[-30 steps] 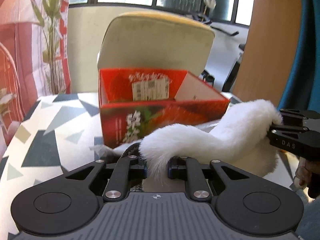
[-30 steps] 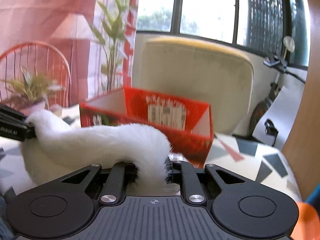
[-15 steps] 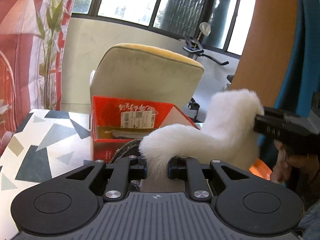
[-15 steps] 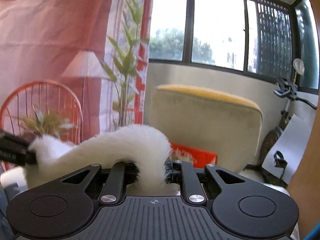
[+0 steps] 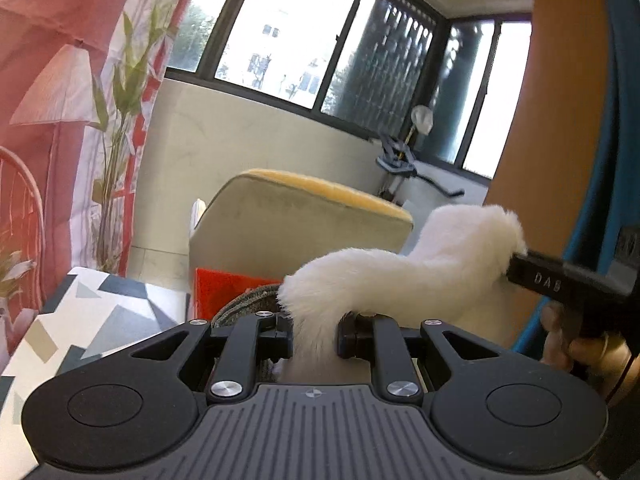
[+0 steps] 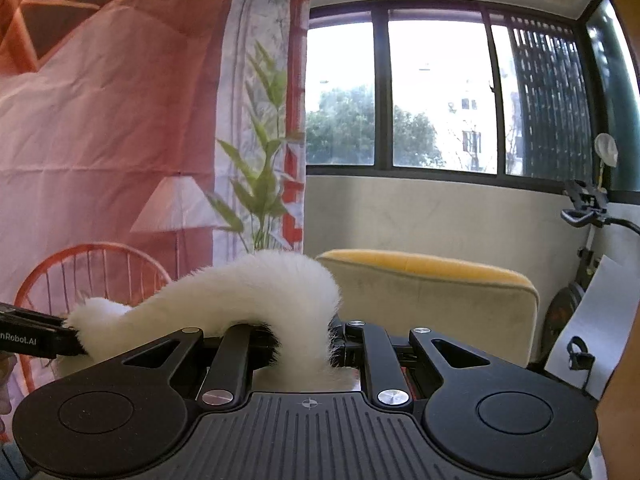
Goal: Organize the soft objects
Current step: 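Lift the plush with both tools and carry it over the red box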
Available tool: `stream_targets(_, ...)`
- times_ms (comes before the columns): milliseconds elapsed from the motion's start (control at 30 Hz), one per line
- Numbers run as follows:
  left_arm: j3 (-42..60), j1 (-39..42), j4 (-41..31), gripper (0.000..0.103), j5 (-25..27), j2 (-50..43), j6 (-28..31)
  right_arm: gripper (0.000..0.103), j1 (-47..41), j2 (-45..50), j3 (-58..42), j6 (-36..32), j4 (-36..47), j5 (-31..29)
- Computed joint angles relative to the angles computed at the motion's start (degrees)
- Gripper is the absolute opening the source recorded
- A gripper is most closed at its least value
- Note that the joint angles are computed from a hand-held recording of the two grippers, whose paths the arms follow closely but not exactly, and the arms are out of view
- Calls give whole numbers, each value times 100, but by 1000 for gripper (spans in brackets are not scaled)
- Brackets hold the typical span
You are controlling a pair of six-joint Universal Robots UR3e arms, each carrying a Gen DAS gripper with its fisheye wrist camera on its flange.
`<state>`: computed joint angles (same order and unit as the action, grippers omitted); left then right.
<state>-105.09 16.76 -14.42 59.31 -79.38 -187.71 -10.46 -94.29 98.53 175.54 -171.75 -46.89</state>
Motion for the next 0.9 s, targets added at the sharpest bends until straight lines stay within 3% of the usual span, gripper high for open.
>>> stream_targets(200, 660, -174, 102, 26, 295, -632, 38, 15, 212, 578, -860, 137, 103, -283)
stream_targets(567, 2200, -442, -751, 27, 843, -2060, 234, 15, 991, 1997, -2250, -54, 579, -1199)
stream_targets(900, 4771, -834, -1180, 26, 1708, -3833, 128, 15, 1155, 3642, -4413, -192, 1034, -1751)
